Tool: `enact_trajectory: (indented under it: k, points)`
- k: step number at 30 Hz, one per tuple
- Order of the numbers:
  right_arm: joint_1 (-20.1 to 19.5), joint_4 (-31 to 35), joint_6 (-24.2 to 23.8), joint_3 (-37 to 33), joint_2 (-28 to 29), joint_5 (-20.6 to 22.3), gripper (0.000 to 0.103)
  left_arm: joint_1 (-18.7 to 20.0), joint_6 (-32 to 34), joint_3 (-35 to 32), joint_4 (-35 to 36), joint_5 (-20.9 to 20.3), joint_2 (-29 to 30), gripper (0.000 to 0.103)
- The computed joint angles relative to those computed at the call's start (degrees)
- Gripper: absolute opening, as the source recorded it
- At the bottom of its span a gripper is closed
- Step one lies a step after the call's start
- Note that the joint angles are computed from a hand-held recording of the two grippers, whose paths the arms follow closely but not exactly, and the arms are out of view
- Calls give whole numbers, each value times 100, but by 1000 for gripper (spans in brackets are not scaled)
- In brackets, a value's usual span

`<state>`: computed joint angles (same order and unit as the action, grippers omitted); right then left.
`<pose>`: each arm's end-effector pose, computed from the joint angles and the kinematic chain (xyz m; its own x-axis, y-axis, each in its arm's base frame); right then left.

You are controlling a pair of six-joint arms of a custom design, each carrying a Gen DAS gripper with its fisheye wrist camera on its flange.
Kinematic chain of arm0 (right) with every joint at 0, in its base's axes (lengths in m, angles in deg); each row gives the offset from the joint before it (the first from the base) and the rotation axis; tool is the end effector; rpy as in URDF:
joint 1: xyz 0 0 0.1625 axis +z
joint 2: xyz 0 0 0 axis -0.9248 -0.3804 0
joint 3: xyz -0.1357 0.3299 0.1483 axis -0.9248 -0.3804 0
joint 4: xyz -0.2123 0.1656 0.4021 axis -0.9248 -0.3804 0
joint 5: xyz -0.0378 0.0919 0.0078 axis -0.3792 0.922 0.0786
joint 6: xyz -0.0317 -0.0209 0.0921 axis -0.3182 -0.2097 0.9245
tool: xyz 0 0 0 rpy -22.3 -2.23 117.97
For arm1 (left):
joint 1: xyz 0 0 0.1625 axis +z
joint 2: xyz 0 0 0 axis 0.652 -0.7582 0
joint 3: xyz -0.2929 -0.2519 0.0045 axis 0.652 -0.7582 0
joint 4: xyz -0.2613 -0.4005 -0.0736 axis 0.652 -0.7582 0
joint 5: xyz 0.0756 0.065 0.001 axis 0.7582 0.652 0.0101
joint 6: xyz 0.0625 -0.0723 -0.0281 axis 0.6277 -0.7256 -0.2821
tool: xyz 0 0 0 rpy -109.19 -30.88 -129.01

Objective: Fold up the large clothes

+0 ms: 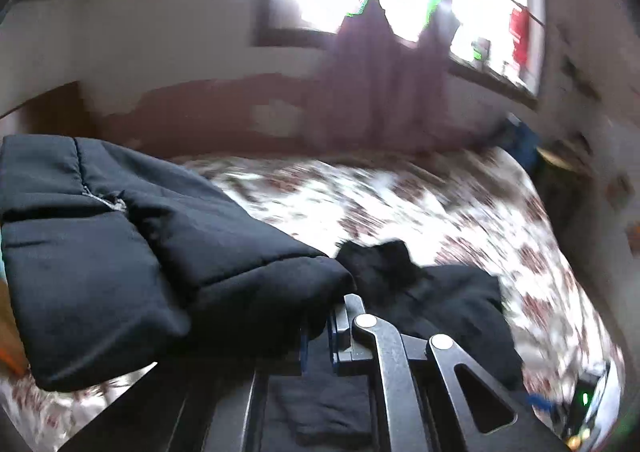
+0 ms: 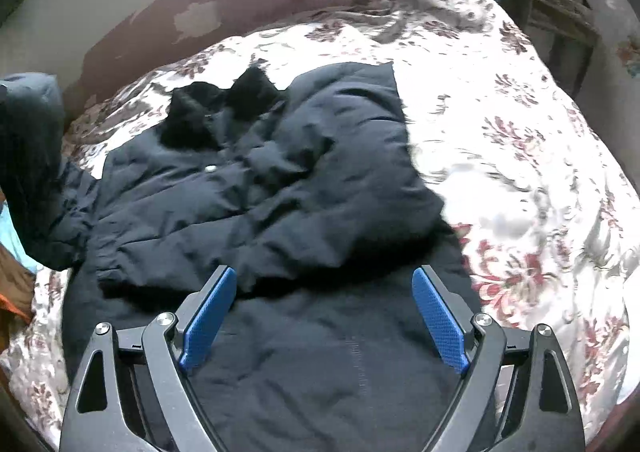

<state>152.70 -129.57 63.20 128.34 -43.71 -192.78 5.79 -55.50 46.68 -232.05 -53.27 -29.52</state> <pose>0.0156 -0.7086 0.3434 -0.7505 0.2401 0.6157 -0.2244 0.7837 -0.5792 -0.4426 -0.7754 0.1577 -0.7300 0.1025 -0.6757 0.5888 0.5964 -0.5455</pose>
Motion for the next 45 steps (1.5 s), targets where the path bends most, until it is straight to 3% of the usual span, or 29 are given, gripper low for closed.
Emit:
enact_trajectory:
  k: [7, 12, 18, 21, 24, 27, 32, 34, 37, 39, 43, 44, 45]
  points:
    - [-372, -40, -112, -122, -113, -200, 86, -54, -603, -470, 1013, -948, 699, 8]
    - [-560, 42, -177, -269, -131, -217, 86, -21, -1066, -911, 2097, -1272, 1139, 8]
    - [-701, -31, -113, -358, -160, 14, 86, -36, -835, -1094, 2947, -1392, 1408, 8]
    - [-765, -223, -63, -356, -209, 327, 86, -32, -907, -1172, 3334, -1527, 1477, 8]
    - [-837, -90, 89, -373, -278, 730, 86, 59, -1324, -1238, 3627, -1983, 1457, 11]
    - [-912, 319, 149, -473, -299, 1271, 86, 118, -1728, -1197, 3773, -2243, 1405, 12]
    - [-995, 1581, 62, -952, -68, 2379, 86, 176, -1992, -853, 3608, -2566, 1247, 13]
    - [-975, 1788, 53, -1086, 75, 2476, 83, 204, -2219, -509, 3348, -2702, 1034, 14]
    - [-883, 1972, 32, -1329, 376, 2390, 66, 198, -2586, 96, 2783, -2531, 639, 16]
    - [-827, 2072, 69, -1458, 549, 2240, 63, 172, -2917, 392, 2648, -2139, 411, 22]
    - [-756, 2264, 328, -1591, 787, 1993, 52, 209, -3747, 701, 3023, -1262, 50, 28]
    - [-710, 2167, 361, -1588, 848, 1790, 47, 245, -3924, 732, 3159, -1129, -11, 29]
    - [-680, 2083, 370, -1584, 884, 1644, 34, 283, -4092, 728, 3313, -1028, -46, 30]
